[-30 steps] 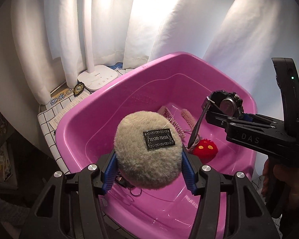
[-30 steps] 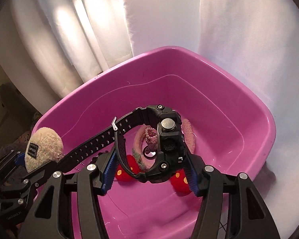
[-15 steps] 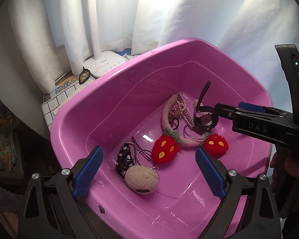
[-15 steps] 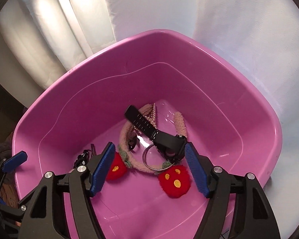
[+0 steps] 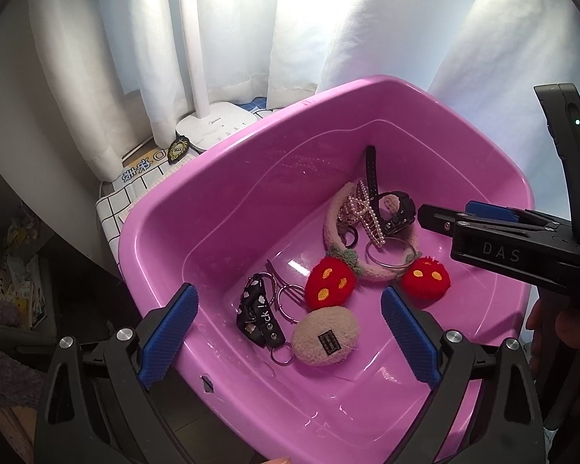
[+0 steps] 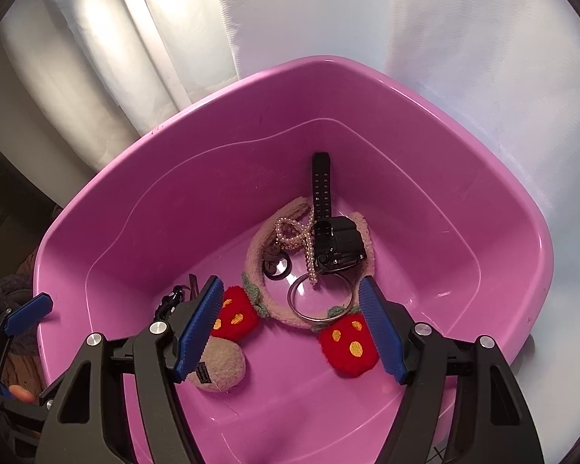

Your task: Organize jewelry

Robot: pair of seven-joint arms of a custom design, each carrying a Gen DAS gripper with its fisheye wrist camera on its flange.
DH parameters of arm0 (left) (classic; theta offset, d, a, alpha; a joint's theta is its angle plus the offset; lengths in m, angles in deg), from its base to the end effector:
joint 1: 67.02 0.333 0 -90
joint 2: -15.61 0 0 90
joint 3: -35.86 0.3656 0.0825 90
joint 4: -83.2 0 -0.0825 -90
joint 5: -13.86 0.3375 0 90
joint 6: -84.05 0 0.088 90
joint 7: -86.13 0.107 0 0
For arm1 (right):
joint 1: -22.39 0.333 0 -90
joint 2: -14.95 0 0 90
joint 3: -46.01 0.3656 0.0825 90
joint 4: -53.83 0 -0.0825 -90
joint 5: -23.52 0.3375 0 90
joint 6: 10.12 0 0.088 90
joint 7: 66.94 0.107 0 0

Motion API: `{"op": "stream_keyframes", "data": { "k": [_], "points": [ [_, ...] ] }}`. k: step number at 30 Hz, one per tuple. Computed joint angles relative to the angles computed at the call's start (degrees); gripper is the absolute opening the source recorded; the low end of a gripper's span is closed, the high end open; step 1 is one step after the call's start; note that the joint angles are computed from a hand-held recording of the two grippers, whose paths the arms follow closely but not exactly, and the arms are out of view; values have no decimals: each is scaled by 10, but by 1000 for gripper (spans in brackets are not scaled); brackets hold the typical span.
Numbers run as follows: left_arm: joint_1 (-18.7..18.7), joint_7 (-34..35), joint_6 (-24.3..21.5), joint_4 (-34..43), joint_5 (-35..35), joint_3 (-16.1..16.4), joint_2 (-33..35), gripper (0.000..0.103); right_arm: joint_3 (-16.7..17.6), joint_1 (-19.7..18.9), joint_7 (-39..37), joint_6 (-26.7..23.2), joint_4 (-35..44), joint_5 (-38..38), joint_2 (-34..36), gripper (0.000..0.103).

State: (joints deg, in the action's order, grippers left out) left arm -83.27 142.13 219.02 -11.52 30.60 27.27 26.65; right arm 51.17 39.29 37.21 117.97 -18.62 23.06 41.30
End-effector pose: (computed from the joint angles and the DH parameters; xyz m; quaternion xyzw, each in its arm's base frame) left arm 0.5745 -0.2509 0.6150 -0.6856 0.6739 -0.2119 0.1757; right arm 0.6655 0.2506 0.6045 -0.7242 0.6411 -0.1019 0.2328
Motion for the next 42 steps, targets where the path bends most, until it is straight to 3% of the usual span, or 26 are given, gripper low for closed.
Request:
{"op": "stream_keyframes", "data": {
  "k": [42],
  "points": [
    [1, -5, -1, -5, 11, -1, -10, 94, -4, 8, 5, -12, 16, -19, 9, 69]
  ]
}}
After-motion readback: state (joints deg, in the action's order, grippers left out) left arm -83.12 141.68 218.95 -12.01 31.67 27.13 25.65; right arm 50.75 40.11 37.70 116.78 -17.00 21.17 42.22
